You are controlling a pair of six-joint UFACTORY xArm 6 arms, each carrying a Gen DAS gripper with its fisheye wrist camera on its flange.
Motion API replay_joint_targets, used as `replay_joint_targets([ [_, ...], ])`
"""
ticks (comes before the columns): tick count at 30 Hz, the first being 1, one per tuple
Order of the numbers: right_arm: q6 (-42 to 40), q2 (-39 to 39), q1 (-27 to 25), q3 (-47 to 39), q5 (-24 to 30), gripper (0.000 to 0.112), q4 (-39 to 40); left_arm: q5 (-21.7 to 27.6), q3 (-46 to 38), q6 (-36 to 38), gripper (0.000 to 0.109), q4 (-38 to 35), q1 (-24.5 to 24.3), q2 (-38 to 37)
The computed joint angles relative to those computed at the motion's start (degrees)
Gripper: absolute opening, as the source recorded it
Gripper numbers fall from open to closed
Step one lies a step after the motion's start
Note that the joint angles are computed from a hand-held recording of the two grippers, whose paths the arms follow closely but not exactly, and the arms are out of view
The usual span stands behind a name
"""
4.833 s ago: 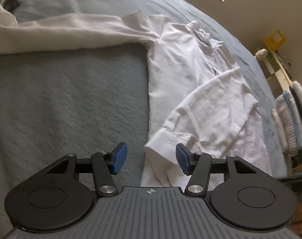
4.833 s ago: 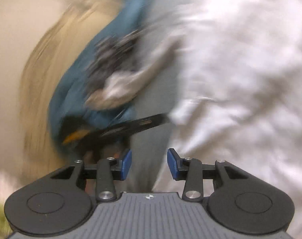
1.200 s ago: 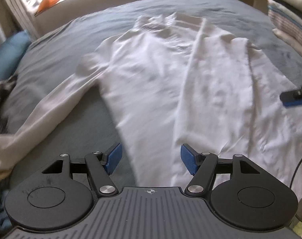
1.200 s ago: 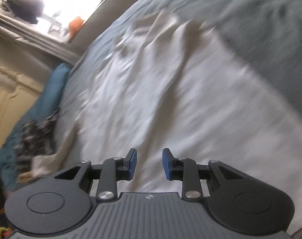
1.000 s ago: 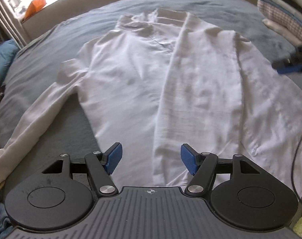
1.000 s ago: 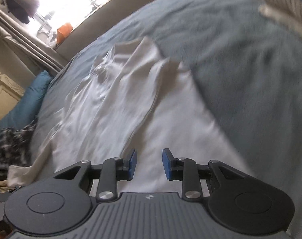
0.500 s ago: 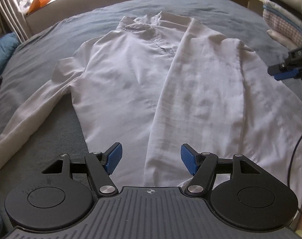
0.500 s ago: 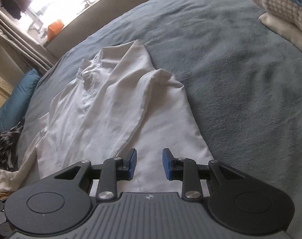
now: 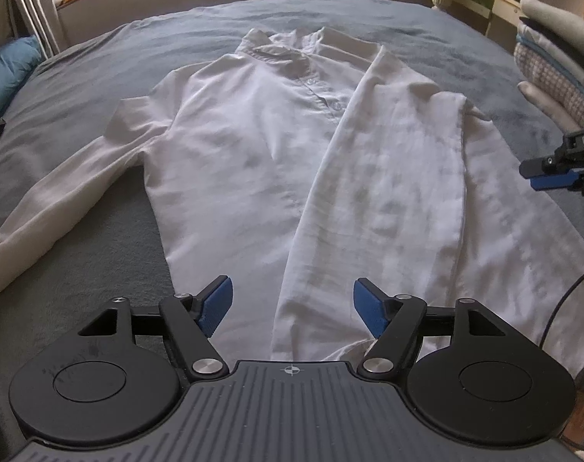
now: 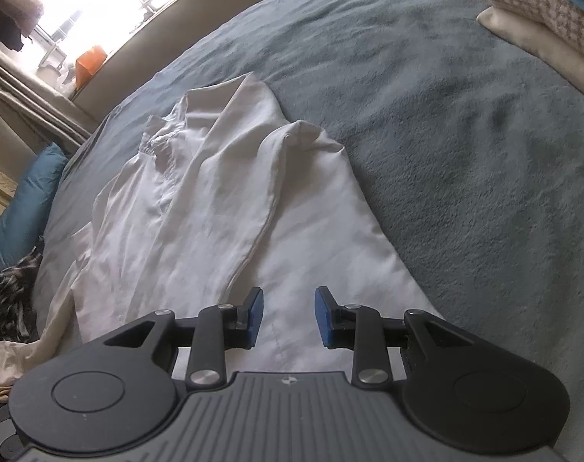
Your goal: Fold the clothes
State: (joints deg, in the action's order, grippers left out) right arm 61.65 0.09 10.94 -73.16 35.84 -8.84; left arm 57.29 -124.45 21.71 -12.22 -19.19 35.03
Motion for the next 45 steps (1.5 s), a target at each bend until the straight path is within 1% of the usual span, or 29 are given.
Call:
replay_joint_targets([
  [3, 0.1, -0.2, 0.2, -0.1, -0.1, 0.033, -0.2, -0.3, 0.0, -0.3, 0.071, -0.1, 0.1, -0.3],
  [6, 0.2, -0.3, 0.4, -0.1, -0.2, 0.037, -0.2, -0.6, 0.5, -0.7, 0.073, 0.3, 0.0, -0.8],
  [10, 0.4, -0.7, 0.5, 0.2, -0.5, 0.037, 0.1, -0.9, 1.5, -0.5, 0.074, 0.5, -0.2, -1.7],
  [14, 0.6, -1.2, 0.5, 0.9, -0.7, 0.038, 0.5, -0.5, 1.4, 0.1, 0.078, 0.4, -0.4, -1.8],
  [16, 0.6, -1.5, 0.4, 1.4, -0.9, 0.038, 0.8, -0.6, 1.6, 0.0, 0.082, 0.1, -0.4, -2.0],
  [20, 0.9, -2.0, 0.4, 2.1, -1.1, 0.038, 1.1, -2.8, 3.7, -0.1, 0.099, -3.0, -0.1, -3.3],
  [23, 1.2, -2.2, 0.4, 2.3, -1.1, 0.038, 1.0, -5.6, 5.9, 0.2, 0.103, -7.1, 0.4, -4.7],
  [25, 1.5, -2.3, 0.5, 2.4, -1.0, 0.038, 1.0, -6.2, 6.0, -0.2, 0.103, -7.8, 0.5, -4.8],
  [29, 1.7, -2.0, 0.7, 2.3, -1.1, 0.038, 1.0, -4.7, 4.1, -1.8, 0.103, -6.8, 0.4, -3.7],
  [37, 2.0, -1.6, 1.2, 1.7, -0.6, 0.038, 0.8, -1.8, 1.3, -4.1, 0.103, -8.8, 1.5, -2.1],
  [41, 2.0, -1.5, 1.1, 1.6, -0.4, 0.038, 0.8, -1.8, 1.1, -5.9, 0.103, -8.3, 1.8, -1.9],
  [45, 2.2, -1.4, 1.2, 1.5, -0.4, 0.038, 0.8, -2.7, 1.7, -5.8, 0.103, -8.4, 1.9, -2.1],
])
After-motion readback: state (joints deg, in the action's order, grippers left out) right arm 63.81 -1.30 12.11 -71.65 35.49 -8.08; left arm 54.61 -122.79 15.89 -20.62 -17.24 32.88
